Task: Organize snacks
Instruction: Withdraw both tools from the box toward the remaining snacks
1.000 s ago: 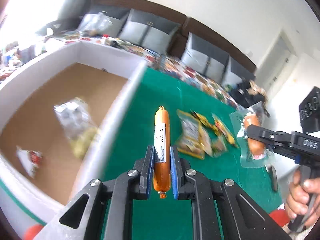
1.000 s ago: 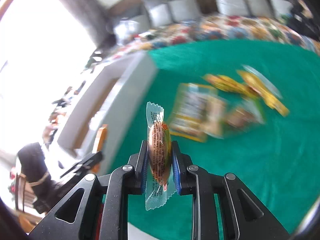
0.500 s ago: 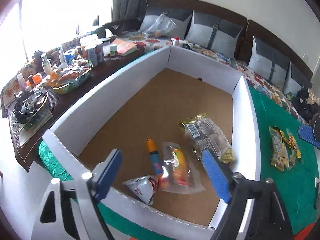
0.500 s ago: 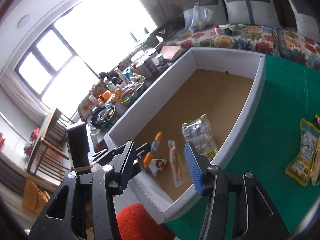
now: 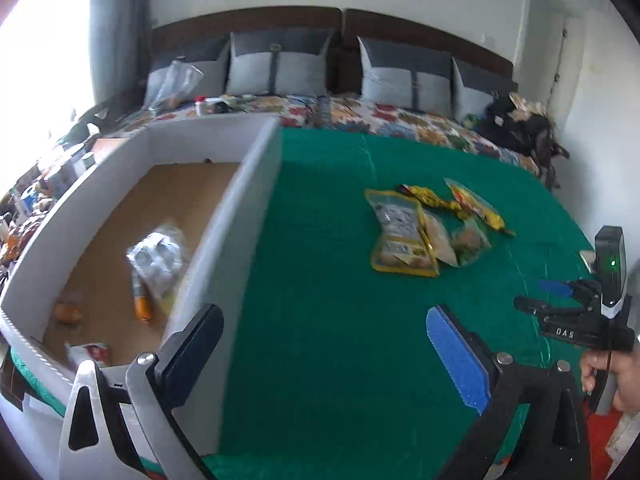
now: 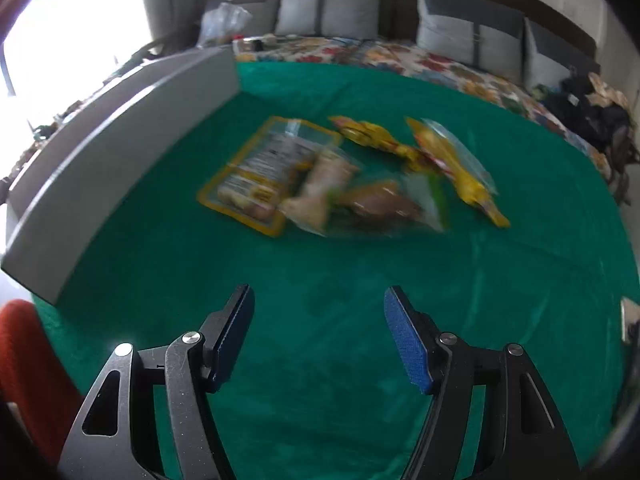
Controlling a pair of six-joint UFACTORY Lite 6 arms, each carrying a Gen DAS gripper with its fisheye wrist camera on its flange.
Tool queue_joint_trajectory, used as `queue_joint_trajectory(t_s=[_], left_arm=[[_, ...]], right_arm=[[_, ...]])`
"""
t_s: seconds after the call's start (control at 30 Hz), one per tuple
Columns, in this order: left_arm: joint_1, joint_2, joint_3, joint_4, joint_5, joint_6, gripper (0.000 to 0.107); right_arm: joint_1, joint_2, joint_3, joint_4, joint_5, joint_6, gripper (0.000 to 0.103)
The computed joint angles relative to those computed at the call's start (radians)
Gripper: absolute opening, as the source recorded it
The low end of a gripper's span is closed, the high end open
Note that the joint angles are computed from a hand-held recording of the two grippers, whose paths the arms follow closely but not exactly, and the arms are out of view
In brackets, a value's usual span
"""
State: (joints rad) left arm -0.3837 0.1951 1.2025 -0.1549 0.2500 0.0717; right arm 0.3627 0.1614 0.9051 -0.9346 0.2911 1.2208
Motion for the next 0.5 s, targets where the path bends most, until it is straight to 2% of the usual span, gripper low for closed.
queue_joint_trajectory(t_s=[0.13,0.23,0.37,0.43,0.5], left_arm=[[-0.15,0.28,0.157,0.359,0.007,-0.419,0.101],[-0.208,0.443,0.282,0.473,0.017,-0.589,0.101],[-0.238,0.606,0.478,0.478,0.062,-0.623,0.101],[-0.243,0.689,0.596,0.484,0.118,-0.634,0.101],[-0.253,0.743,0.669,0.564,0.156,-0.714,0.101]], right_arm=[[-0.165,-0.119,-0.239,-0.419,-0.016,0.357,0.071],[-0.244,-0.165,-0.331,-0.686,-0.033,0.622,0.071],[-0.268,-0.162,-0.296,-0.762,-0.051,0.741,0.071],[-0.27,-0.115,-0.258,-0.838,-0.031,0.808,0.075],[-0.277,-0.071,-0.224,-0.857,-0.021,0.819,0.075]])
